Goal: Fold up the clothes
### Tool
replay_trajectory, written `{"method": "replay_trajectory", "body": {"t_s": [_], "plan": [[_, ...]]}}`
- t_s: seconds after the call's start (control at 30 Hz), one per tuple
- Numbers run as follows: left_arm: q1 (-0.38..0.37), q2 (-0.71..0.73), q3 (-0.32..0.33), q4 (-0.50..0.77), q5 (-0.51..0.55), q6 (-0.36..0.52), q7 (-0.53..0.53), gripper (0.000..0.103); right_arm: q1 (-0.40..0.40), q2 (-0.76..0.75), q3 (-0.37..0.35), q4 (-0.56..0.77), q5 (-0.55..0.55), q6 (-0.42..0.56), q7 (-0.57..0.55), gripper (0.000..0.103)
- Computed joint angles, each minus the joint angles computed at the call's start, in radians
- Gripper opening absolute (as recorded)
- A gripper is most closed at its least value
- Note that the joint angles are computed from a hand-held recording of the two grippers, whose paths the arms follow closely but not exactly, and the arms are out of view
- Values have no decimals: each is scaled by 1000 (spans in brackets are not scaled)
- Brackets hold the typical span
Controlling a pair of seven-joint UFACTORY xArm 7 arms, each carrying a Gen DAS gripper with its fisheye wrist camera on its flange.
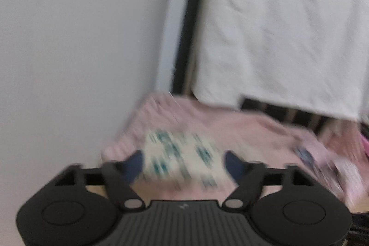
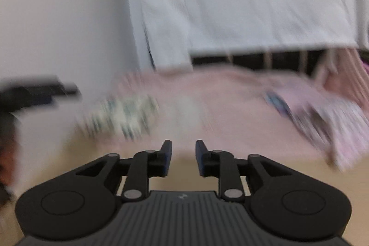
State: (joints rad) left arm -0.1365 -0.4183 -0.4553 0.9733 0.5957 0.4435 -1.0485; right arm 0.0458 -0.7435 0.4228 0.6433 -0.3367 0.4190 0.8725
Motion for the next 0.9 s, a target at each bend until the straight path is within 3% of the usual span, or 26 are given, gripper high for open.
{"method": "replay_trajectory", "body": {"t_s": [0.1, 0.17, 0.37, 0.5, 0.57, 0.7, 0.9], "plan": [[-102, -121, -57, -117, -34, 71, 48, 83, 124, -151, -17, -107, 65, 164, -12, 25], [-144, -178, -98, -177, -68, 99, 31, 83, 165, -236, 9, -155, 83, 233, 9, 42], [-255, -227, -124, -276, -222, 150, -18, 83, 290, -403, 66, -215, 139, 432, 58, 46], [-261, -213, -140, -284, -245, 184, -60, 86, 326, -442, 99, -226, 160, 501, 109, 54], [-246, -206, -159, -287, -214, 176, -74, 87, 327, -446, 117, -223, 164, 515, 145, 62], [-197, -189, -212, -284, -132, 157, -128, 91, 331, -438, 141, -214, 160, 550, 198, 68], [-219, -136, -207, -248, -92, 184, -124, 103, 336, -407, 181, -211, 112, 568, 237, 84]]}}
